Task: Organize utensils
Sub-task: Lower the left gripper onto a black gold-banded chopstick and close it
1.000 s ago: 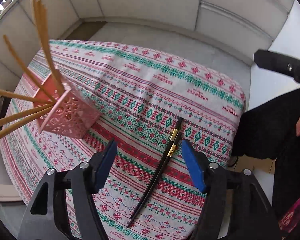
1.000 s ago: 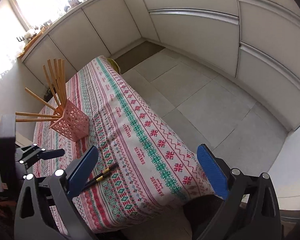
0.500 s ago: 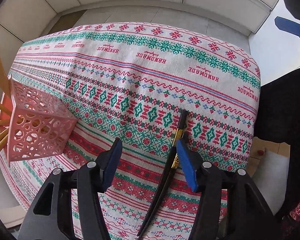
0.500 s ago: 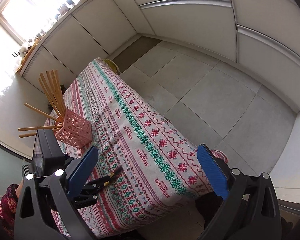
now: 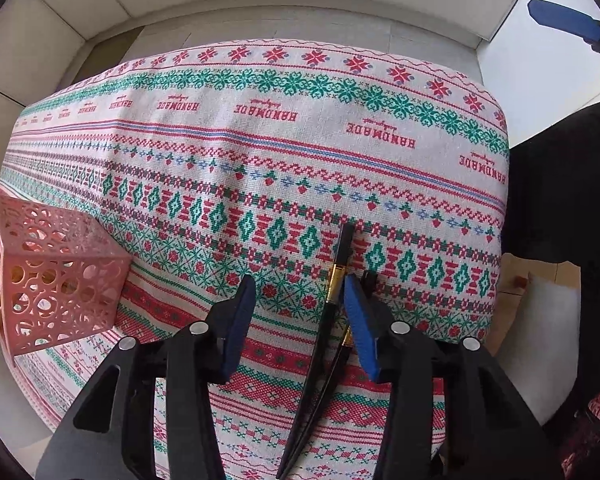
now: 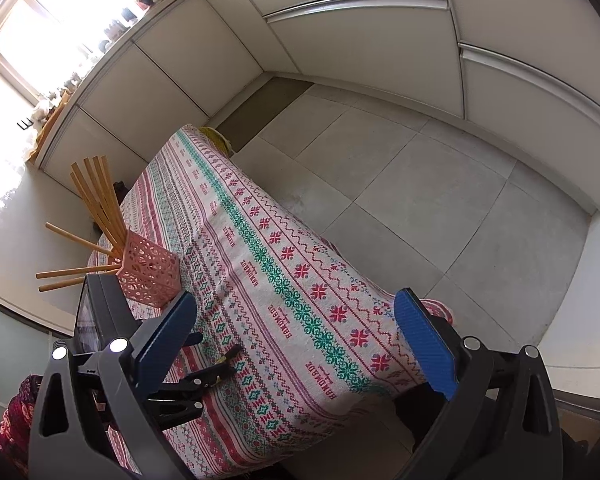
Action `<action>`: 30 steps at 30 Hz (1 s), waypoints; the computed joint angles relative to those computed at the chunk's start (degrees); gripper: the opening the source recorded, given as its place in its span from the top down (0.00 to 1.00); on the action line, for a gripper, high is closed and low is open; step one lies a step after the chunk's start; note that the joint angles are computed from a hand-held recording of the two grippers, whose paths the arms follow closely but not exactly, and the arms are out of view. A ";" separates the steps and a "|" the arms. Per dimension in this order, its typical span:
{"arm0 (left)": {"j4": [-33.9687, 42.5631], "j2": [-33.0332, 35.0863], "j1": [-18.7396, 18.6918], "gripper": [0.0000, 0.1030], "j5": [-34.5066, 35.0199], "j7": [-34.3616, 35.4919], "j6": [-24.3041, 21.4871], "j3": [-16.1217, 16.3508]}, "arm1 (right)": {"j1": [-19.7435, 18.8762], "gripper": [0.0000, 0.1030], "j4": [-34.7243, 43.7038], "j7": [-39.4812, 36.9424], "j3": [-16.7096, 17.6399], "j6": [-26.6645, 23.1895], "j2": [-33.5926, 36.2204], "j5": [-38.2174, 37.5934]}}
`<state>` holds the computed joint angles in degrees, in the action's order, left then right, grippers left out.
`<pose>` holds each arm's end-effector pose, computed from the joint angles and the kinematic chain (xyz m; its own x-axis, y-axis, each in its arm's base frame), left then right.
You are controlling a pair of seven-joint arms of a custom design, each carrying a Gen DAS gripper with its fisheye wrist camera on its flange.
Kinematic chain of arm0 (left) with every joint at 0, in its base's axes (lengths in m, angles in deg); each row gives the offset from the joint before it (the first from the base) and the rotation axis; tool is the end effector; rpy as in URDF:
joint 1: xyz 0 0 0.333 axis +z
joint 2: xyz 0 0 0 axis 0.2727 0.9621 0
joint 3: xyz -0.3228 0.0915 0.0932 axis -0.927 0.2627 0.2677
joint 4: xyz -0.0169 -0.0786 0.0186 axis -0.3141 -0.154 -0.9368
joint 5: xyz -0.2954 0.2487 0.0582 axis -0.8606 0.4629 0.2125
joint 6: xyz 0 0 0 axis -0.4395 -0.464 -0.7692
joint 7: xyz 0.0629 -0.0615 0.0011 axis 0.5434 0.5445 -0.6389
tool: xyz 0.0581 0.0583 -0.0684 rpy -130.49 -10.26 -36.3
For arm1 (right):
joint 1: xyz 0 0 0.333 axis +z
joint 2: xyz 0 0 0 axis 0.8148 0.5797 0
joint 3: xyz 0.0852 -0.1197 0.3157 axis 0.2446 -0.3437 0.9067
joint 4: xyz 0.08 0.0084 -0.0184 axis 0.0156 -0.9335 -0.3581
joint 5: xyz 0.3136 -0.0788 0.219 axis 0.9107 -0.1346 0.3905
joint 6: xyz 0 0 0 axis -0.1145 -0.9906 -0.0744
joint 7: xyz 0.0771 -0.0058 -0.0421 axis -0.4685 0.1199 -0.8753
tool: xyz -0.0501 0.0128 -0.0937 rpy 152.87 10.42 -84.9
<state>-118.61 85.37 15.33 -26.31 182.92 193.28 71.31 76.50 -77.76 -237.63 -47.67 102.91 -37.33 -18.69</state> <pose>0.6215 -0.0616 0.4645 -0.9880 -0.1165 -0.1010 -0.1055 0.9885 -0.1088 0.4264 0.2777 0.5287 -0.6449 -0.6357 -0.4243 -0.4580 0.7658 -0.4513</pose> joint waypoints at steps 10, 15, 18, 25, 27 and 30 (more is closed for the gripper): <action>1.75 1.55 -1.73 0.63 2.08 -2.37 -1.99 -0.49 | 0.12 0.07 0.42 -0.64 -0.14 -0.59 0.45 0.81; 4.69 2.76 -0.77 0.68 1.34 -0.47 -4.96 -0.03 | 0.26 0.07 0.71 -1.23 -0.28 -0.80 0.95 1.54; 5.65 3.37 -0.49 0.77 0.66 -0.05 -6.64 0.00 | 0.32 0.07 0.94 -1.37 -0.27 -0.94 1.22 1.64; 14.65 8.87 0.72 0.91 -2.05 -11.56 -15.28 1.72 | 1.45 0.07 2.80 -8.08 -1.42 -0.84 3.69 6.98; 17.50 10.70 1.70 0.92 -3.19 -15.06 -17.54 2.23 | 1.70 0.07 3.68 -9.91 -1.34 -1.27 4.57 7.95; 18.14 11.29 3.25 0.92 -4.47 -18.00 -17.15 2.67 | 1.71 0.07 4.16 -9.34 -1.01 -1.51 5.00 7.34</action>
